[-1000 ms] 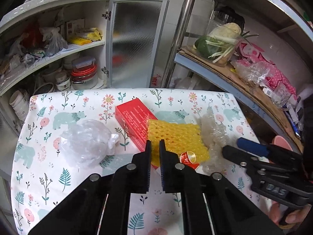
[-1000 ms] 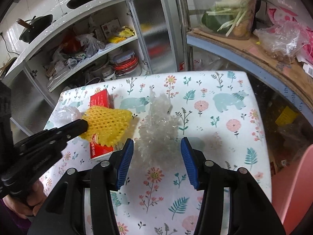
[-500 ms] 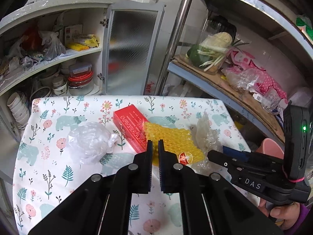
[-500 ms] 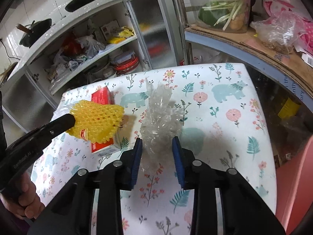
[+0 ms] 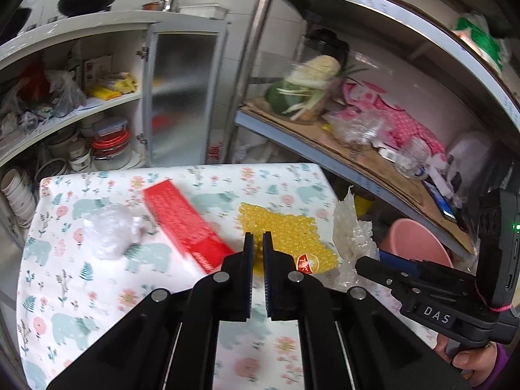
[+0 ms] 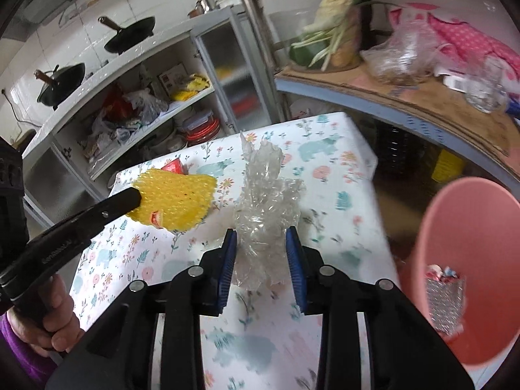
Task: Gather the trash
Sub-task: 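Carry the foam net and clear plastic over the pink bucket with both tools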
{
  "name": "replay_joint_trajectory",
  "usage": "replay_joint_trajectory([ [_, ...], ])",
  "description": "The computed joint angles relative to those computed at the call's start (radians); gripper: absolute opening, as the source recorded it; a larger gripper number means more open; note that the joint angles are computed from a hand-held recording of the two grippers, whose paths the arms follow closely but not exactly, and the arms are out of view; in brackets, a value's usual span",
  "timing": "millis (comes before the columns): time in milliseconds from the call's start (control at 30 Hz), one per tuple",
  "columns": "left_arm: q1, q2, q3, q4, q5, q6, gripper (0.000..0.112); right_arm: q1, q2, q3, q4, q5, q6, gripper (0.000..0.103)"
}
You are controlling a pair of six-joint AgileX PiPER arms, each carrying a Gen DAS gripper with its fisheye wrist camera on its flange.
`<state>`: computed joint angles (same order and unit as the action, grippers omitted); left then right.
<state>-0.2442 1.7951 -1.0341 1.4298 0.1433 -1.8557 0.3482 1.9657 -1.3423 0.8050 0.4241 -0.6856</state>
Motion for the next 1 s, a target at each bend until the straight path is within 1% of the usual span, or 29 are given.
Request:
replay_joint_trajectory([
  [200,-0.102,0.021,-0.073,-0.217,0.036,0.219,0.005,-0.082,-0.101,0.131,0.1,-0.02,-0.113,0.032],
  [400,-0.204,0.091,-0.203,-0.41,0.094,0.434,0.005,-0.179,-0.164,0.219,0.172,-0.033,-0.192,0.032],
  [633,-0.31,0.211,-0.415,-0.625,0.166,0.699,0.005,-0.308,-0.214,0.286,0.231,-0.035,-0.265,0.032],
  [667,-0.318,0.223,-0.436,-0.644,0.173,0.723,0.005,-0.324,-0.218,0.292,0.237,-0.035,-0.274,0.032],
  [833,-0.362,0.317,-0.609,-0.826,0.223,0.933,0.005,-0.404,-0.234,0.315,0.248,-0.041,-0.298,0.032],
  [1000,-0.394,0.411,-0.769,-0.936,0.288,1.075,0.005,-0.459,-0.228,0.314,0.238,-0.046,-0.294,0.032],
])
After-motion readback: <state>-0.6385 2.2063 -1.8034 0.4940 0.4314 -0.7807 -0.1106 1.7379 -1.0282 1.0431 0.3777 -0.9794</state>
